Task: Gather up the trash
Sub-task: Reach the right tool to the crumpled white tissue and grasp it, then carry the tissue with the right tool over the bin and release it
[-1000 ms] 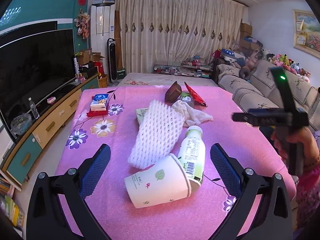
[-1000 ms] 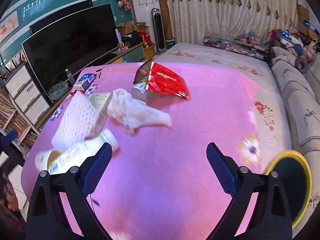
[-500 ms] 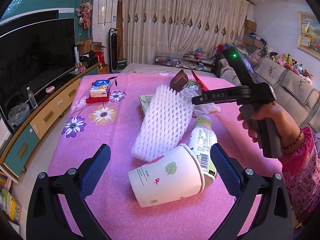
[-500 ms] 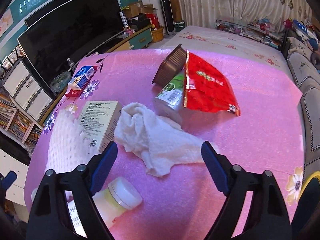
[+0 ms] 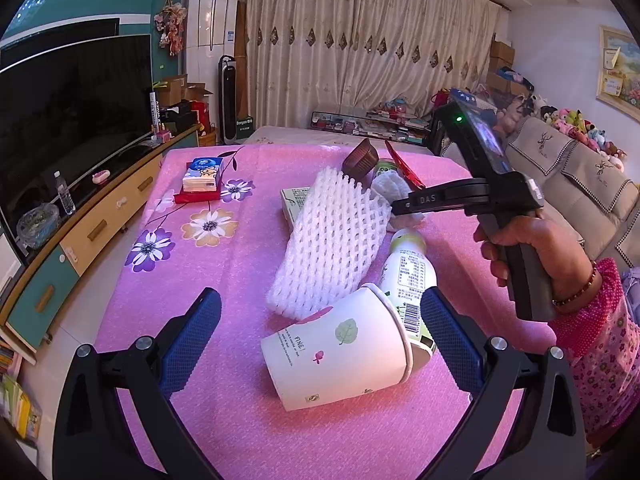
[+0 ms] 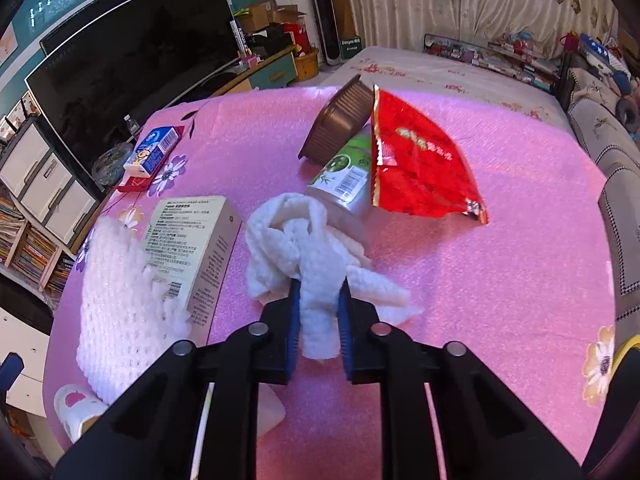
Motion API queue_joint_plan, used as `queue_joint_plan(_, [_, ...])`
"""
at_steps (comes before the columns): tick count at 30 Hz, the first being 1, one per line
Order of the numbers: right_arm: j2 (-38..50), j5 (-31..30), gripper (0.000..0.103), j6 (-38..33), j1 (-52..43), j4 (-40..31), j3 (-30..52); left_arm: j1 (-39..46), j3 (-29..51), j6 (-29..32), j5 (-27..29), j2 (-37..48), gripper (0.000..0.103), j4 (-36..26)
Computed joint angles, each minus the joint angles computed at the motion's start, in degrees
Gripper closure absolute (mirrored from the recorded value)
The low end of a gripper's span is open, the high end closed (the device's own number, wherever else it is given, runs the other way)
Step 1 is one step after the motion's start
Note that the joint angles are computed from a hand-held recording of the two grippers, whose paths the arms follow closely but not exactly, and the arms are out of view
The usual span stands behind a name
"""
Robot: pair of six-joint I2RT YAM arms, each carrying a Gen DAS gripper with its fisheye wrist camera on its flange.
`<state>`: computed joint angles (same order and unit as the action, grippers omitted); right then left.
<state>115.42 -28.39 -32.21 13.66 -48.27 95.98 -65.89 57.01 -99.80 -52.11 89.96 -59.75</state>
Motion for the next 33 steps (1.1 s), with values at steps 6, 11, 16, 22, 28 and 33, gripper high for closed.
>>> queue_joint_plan(6, [-5.77,-5.8,0.088,-4.62,-5.43,-2.64,-2.8,-0.01,0.39,1.31,-0.13,0.09,0.005,0.72])
queue_joint_plan(11, [-9.14,-12.6,0.088,-9.46,-13.43,-7.57,-2.57,-0.48,1.85,1.79,-0.49,1.06,0.005,0.23])
queue_joint_plan(16, [-8.28,-17.79,0.088,-13.77,-22.74,-12.95,1.35,-0.78,3.54,2.54,-0.62,2.37,0.005,-0.16])
queue_joint_plan(22, [-2.36,-19.4,0.088,-12.76,-34.6,-12.88,8.23,-1.39,5.81,3.02,-0.98,3.71,0.005,-1.18])
queue_joint_plan(28, [8.67,-15.04,0.088,-6.88,-42.14,-9.19,18.92,-1.23,8.37,4.86,-0.55,5.63,0.005,-0.76])
queue_joint_plan(33, [17.37,-9.56,0.088,-3.12,-43.68,-6.15,25.66,-0.35,10.47,8.11,0.0,7.13,0.005,0.2])
